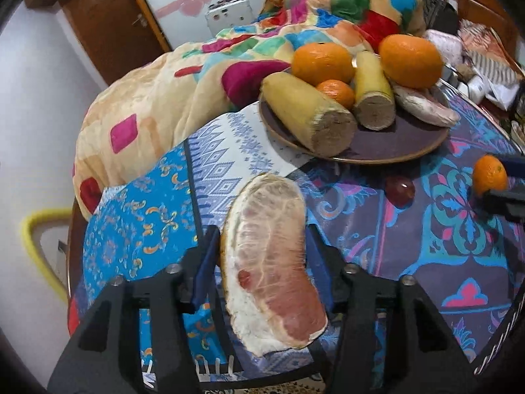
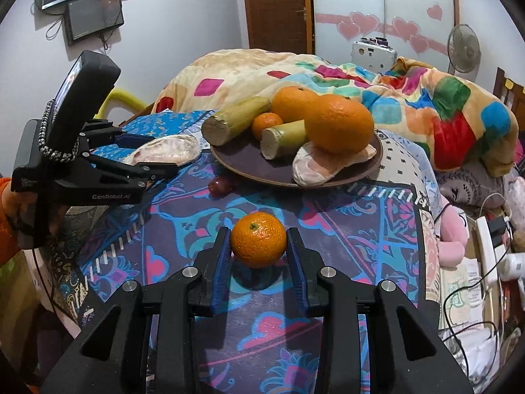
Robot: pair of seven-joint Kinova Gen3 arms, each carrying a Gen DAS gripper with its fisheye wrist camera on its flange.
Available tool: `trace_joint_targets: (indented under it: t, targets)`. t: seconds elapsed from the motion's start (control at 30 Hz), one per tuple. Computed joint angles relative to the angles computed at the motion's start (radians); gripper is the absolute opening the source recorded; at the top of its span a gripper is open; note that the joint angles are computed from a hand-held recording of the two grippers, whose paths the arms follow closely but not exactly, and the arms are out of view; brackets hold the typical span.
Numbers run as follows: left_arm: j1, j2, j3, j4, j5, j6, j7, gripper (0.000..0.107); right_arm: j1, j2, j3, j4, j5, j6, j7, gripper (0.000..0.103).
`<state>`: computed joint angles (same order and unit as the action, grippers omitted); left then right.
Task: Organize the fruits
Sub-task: 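Grasp the pomelo segment with the left tool while the right tool grasps the small orange, then carry the pomelo segment onto the plate with the left tool while the right tool places the small orange there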
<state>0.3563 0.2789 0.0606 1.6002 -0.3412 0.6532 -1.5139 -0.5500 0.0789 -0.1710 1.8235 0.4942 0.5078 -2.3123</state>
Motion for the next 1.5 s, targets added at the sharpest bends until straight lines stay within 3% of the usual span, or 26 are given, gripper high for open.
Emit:
trace_joint_targets:
  t: [0.07, 0.17, 0.57, 0.67, 0.97, 1.17, 1.5]
  targets:
    - [0.005, -0.001, -0.003, -0.003, -0.003, 0.010, 0.015, 0.049, -0.002, -0.003, 0.001, 0.002, 0.009, 0.003, -0.010, 0.031]
    - [-0.041, -0.010, 0.021, -0.016, 0.078, 0.029, -0.026, 0.048, -0.001, -0.018, 0.000, 0.009, 0.023, 0.005, -0.027, 0.031]
    - [-0.113, -0.118, 0.063, 0.039, 0.268, -0.041, -0.127, 0.048, 0.021, -0.061, -0.027, -0.004, 0.154, 0.026, -0.136, 0.031]
    - [-0.103, -0.122, 0.064, 0.025, 0.272, -0.056, -0.126, 0.048, 0.030, -0.068, -0.033, -0.011, 0.198, 0.024, -0.167, 0.031]
    - [-0.094, -0.053, 0.081, -0.096, 0.325, -0.054, -0.146, 0.048, 0.044, -0.040, -0.022, -0.077, 0.257, 0.030, -0.146, 0.031]
    - [-0.111, 0.037, 0.092, -0.230, 0.408, 0.010, -0.186, 0.048, 0.038, -0.009, 0.003, -0.112, 0.273, 0.015, -0.117, 0.031]
    - [-0.102, 0.151, 0.074, -0.390, 0.422, 0.107, -0.188, 0.048, 0.015, 0.072, 0.056, -0.194, 0.213, 0.016, 0.032, 0.031]
